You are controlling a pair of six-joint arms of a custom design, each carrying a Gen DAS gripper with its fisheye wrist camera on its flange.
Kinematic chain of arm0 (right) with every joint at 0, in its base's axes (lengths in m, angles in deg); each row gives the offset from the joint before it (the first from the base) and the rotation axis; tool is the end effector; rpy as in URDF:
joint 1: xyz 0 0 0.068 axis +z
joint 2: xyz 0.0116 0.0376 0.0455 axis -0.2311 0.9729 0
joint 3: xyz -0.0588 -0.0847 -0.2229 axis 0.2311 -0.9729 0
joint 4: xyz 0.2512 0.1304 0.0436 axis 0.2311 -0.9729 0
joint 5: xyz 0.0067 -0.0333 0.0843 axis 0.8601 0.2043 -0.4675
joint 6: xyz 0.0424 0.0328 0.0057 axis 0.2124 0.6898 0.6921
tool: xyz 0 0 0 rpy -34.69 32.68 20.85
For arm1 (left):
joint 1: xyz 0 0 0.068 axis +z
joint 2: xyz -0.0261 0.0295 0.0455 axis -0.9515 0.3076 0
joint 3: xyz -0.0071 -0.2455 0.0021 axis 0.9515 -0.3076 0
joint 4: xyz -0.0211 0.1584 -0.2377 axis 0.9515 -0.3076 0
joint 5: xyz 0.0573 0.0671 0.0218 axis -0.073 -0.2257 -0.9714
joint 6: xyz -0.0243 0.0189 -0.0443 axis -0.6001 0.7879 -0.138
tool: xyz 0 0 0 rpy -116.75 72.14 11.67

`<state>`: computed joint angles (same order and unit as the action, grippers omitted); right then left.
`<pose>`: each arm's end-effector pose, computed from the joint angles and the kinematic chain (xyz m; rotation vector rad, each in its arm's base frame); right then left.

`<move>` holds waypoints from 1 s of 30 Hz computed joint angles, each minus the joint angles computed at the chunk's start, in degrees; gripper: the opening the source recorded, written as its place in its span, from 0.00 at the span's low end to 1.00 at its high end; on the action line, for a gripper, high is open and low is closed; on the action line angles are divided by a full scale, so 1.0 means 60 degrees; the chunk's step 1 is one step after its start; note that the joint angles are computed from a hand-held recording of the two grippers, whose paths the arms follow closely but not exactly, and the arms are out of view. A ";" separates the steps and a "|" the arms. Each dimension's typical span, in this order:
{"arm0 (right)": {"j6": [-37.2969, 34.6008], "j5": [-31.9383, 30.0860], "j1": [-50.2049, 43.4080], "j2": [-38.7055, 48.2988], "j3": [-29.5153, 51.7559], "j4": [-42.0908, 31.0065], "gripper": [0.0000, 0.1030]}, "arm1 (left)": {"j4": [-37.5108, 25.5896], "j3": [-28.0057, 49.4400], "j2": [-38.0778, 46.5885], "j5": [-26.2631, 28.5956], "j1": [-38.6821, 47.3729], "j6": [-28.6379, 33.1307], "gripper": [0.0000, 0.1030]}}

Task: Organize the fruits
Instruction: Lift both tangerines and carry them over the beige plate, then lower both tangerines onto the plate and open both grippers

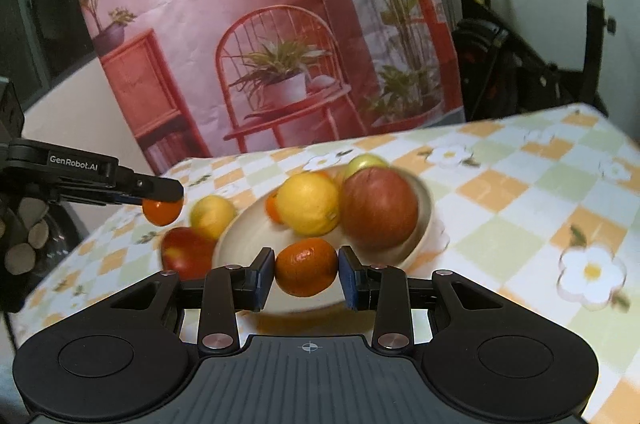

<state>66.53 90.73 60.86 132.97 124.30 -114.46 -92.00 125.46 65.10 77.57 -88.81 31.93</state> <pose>0.0906 0.2171 0.2396 0.2768 2.1280 0.2495 0.2599 -0.0926 0.2601 0.6290 2.2698 -0.5791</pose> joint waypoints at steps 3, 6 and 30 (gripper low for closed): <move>-0.0567 -0.0198 -0.0500 0.0066 0.0002 0.0060 0.31 | 0.0163 0.0241 0.0589 -0.0315 -0.0392 0.0092 0.35; -0.1017 -0.0563 -0.0877 0.0168 -0.0068 0.0282 0.31 | 0.0289 0.0421 0.1089 -0.0643 -0.0654 0.0252 0.34; -0.1002 -0.0598 -0.1173 0.1187 0.0433 -0.0388 0.31 | 0.0811 0.1087 0.2636 -0.1678 -0.1477 0.1097 0.35</move>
<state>60.52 87.14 53.82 140.10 126.90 -116.79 -87.13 131.98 80.92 67.50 -97.68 38.51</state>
